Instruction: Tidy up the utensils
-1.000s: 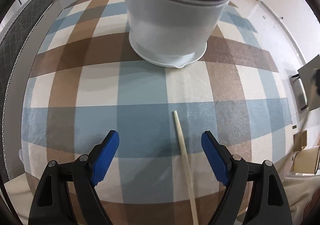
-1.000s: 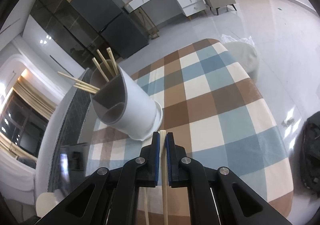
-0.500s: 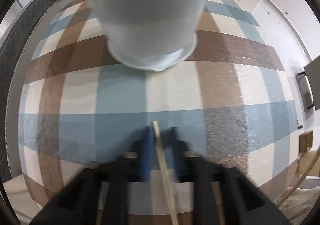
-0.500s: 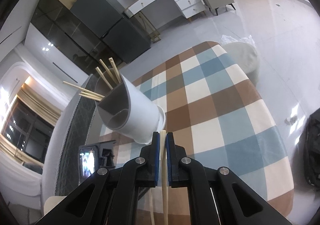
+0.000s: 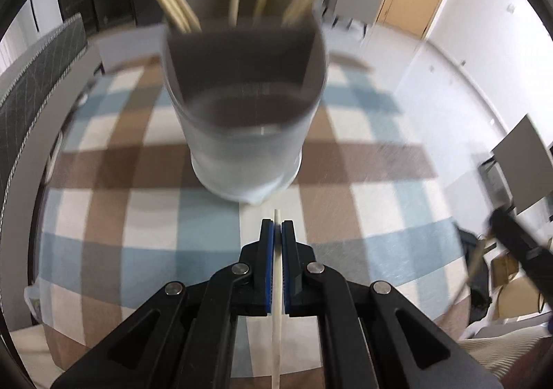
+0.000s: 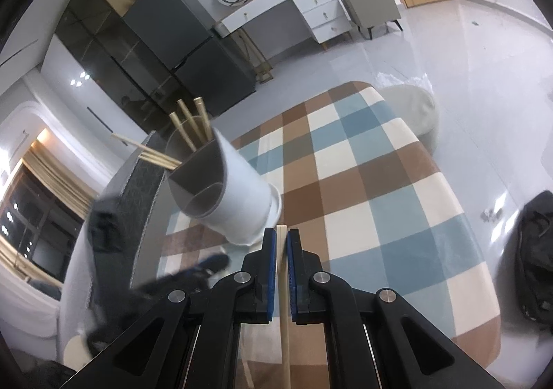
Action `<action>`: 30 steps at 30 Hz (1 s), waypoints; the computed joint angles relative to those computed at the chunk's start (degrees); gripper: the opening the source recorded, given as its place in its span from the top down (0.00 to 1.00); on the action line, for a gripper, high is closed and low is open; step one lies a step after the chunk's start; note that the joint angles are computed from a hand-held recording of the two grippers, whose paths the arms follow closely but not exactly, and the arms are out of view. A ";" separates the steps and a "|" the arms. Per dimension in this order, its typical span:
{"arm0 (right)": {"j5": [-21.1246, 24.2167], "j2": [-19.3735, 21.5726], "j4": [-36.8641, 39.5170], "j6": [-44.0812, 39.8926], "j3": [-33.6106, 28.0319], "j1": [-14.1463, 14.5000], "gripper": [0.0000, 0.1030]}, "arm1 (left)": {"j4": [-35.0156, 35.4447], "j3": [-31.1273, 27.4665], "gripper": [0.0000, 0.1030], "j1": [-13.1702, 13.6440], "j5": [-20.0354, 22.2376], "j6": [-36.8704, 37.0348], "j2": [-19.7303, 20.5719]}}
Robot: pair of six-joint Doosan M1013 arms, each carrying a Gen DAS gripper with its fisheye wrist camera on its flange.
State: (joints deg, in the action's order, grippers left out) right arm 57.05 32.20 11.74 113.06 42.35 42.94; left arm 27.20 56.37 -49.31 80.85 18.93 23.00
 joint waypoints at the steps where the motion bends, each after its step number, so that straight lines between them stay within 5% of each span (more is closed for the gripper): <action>1: -0.63 -0.26 -0.59 -0.37 0.39 0.36 0.95 | 1.03 0.67 1.00 -0.28 -0.55 -0.37 -0.68; 8: -4.94 -2.19 -5.31 -1.03 3.39 2.59 0.95 | 8.30 3.31 1.00 -2.64 -4.04 -1.44 -3.45; 30: -11.76 -3.74 -13.71 -0.56 3.71 5.95 0.95 | 11.09 8.29 1.00 -4.09 -7.61 0.03 -9.26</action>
State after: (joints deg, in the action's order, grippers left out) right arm 45.29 28.46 -1.97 112.50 46.06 48.89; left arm 38.29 64.66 -53.40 73.24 18.97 13.73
